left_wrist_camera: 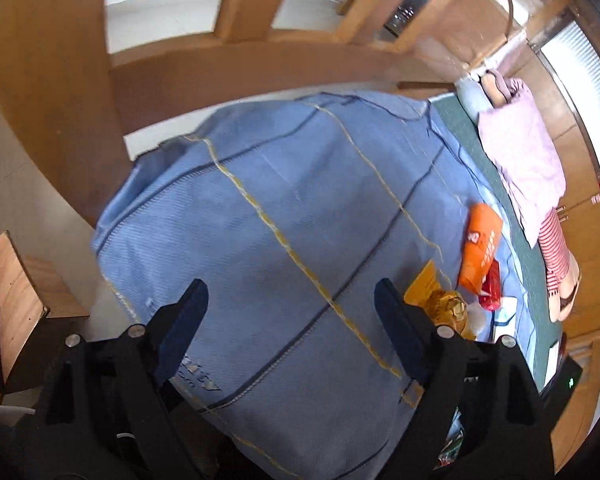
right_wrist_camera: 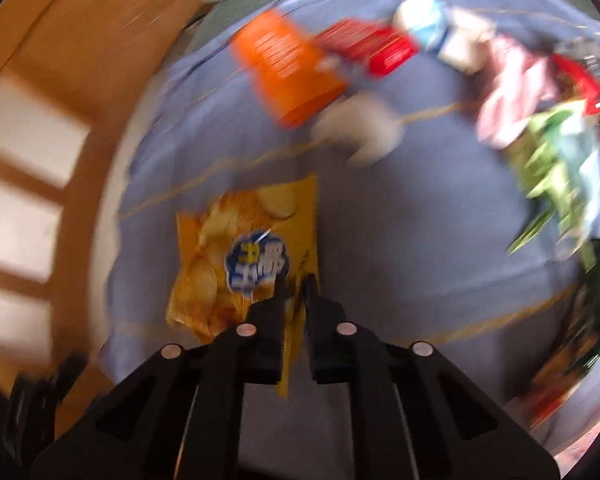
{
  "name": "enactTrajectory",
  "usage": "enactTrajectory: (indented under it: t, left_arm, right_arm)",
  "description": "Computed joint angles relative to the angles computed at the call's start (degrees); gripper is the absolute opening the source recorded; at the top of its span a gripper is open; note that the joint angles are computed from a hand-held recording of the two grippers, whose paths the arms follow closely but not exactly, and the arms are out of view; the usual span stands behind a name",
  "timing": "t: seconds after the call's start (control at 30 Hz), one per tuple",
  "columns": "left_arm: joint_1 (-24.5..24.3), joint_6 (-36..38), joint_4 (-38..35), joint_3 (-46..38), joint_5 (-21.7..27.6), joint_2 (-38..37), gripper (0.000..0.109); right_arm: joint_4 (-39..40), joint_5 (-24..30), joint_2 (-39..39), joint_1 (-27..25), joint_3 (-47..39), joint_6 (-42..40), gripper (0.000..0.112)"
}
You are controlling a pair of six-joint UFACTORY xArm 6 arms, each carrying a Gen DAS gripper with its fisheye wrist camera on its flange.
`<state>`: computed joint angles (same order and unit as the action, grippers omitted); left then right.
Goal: Collect trash
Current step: 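Reach down and grasp the white tissue with the right tool, then grasp the yellow chip bag with the left tool while the right tool holds the tissue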
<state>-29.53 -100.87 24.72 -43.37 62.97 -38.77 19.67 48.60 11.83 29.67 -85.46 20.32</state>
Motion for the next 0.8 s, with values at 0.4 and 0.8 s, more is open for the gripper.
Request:
enactTrajectory:
  t: [0.4, 0.8]
  left_arm:
    - [1.6, 3.0, -4.2, 1.9, -0.8, -1.0, 0.09]
    - [2.0, 5.5, -6.6, 1.3, -3.7, 1.4, 0.092]
  right_arm:
    - [-30.9, -4.7, -0.1, -2.6, -2.3, 27.0, 0.068]
    - [-15.1, -1.9, 14.9, -2.1, -17.1, 5.7, 0.027]
